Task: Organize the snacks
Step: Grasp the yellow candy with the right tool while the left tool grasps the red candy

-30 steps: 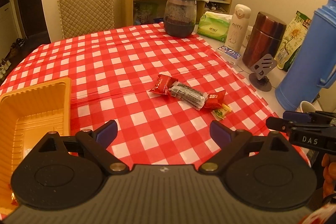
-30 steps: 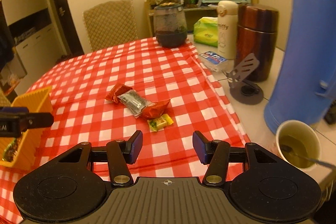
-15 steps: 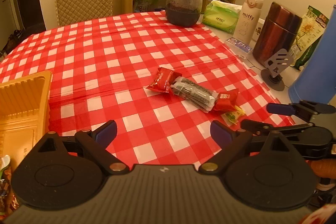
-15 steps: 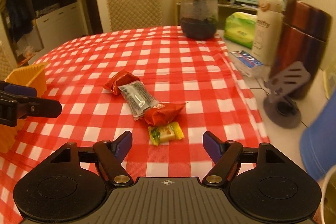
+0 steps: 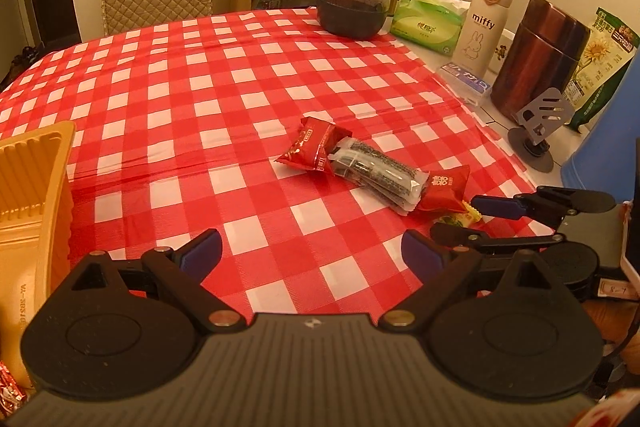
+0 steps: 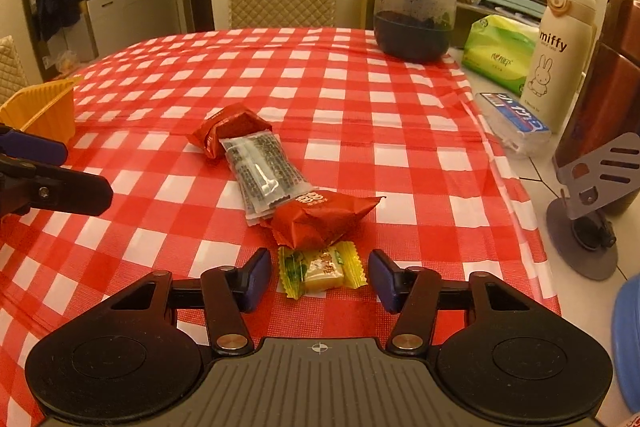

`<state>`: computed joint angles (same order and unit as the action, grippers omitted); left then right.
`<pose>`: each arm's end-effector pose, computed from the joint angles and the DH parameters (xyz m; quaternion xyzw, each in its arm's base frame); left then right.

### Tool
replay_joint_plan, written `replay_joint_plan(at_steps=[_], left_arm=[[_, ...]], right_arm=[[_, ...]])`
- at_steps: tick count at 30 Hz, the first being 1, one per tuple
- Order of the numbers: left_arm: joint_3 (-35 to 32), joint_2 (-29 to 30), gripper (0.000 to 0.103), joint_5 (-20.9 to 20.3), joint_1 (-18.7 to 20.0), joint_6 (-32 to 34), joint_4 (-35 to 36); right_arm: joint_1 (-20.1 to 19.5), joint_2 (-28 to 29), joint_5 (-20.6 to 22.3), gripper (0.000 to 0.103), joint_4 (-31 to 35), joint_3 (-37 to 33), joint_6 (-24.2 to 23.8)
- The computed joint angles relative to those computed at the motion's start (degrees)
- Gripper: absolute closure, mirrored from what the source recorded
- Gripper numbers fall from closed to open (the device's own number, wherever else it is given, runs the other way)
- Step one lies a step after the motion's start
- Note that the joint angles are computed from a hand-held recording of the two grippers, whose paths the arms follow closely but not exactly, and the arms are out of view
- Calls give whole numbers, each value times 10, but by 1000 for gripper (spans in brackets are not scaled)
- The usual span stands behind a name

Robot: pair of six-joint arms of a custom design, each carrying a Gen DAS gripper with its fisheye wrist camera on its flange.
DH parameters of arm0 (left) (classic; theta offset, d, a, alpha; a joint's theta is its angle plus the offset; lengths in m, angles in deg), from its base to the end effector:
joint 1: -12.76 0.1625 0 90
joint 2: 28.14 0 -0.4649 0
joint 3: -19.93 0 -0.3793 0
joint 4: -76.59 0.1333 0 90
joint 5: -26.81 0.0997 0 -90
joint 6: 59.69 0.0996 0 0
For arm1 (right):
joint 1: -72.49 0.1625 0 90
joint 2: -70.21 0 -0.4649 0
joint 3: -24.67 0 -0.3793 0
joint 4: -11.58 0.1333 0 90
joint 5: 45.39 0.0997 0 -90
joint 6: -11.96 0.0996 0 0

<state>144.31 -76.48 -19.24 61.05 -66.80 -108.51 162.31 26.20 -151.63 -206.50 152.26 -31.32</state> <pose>-0.1937 -0.5215 0.1065 0.2128 0.8916 -0.2923 0.2726 0.1038 -0.5152 0.1103 0.2868 -0.8719 0.2998 0.2602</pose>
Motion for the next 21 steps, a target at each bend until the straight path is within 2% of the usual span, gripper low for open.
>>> replay_joint_plan(at_steps=[1,5,12,14,17,21], left_arm=[[-1,2,8,-2,1,2,-1],[-6,7,8,-31,8,16,-9],[-27,40,9,-62,9,74,-49],[-35,57,14,-79,10,107,-73],[-49,77,22,-126,15,150,-92],[-74,105,28,-152,17,175,-90]], right_arm=[[0,1,0,60,-5,1,-1],[2,-3,-1,75,-11,7,5],[5,-14,-33,76,-54,27,37],[3,-19,-46,76,-61,29,63],[-1,-31,-59,76,-72,37,101],[-9,-43,-64,76,-85,47,130]])
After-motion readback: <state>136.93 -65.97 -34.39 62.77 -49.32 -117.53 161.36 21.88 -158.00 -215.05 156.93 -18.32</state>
